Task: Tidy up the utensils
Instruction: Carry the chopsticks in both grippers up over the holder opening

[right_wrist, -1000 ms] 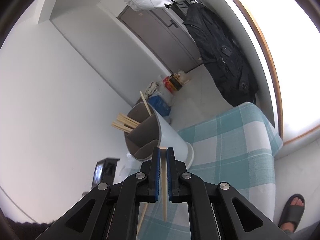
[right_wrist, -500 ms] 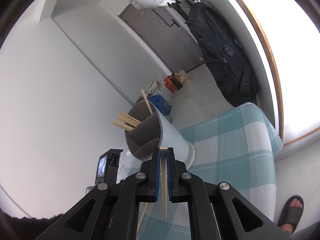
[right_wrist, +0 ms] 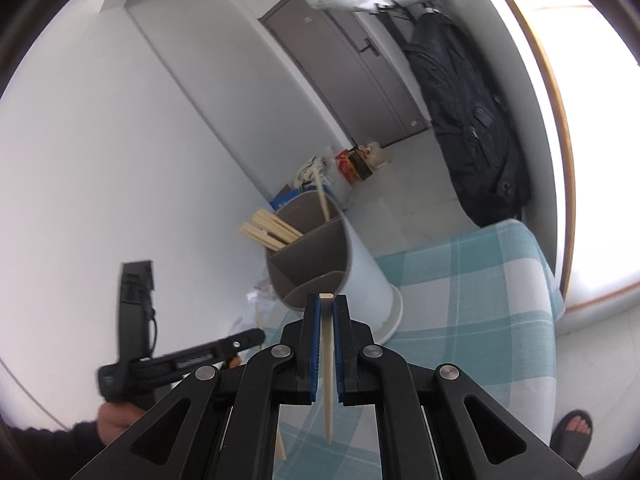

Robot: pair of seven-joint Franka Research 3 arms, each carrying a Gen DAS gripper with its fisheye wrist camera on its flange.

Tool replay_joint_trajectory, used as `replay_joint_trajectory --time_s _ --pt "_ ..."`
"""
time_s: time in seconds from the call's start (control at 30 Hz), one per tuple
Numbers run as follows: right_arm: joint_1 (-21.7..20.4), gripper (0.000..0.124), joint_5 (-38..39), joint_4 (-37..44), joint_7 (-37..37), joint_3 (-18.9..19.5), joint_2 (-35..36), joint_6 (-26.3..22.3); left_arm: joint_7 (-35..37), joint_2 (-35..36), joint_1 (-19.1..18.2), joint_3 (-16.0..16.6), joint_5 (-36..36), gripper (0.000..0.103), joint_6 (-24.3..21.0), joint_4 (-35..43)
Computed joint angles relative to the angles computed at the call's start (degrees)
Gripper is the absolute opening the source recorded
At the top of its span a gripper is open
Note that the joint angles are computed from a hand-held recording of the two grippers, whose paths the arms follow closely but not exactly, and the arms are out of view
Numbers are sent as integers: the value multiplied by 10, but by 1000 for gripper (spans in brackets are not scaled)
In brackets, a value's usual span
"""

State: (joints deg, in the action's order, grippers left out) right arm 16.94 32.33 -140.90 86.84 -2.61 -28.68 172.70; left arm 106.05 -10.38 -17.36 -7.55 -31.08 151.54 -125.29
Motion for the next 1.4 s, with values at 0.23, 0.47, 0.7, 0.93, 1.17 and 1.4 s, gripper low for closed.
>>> replay_joint_trajectory --time_s 0.23,0.47,0.7,0.93,1.17,1.4 --pt "-47 5 -69 38 32 47 19 -36 81 9 -1 13 -55 1 0 16" --pt "-51 5 -103 98 32 46 43 -68 117 -8 -3 15 -96 1 -17 30" --pt "-59 5 -141 208 0 40 92 -146 135 5 5 21 -136 1 -52 84" --pt "-65 5 -146 346 -41 29 167 -219 133 52 30 11 -176 1 -81 184" --pt "-77 5 -144 481 -58 26 250 -262 102 105 63 -16 -156 1 -72 269" --pt "-86 5 -154 612 -80 27 336 -309 77 161 87 -45 -119 1 -61 339"
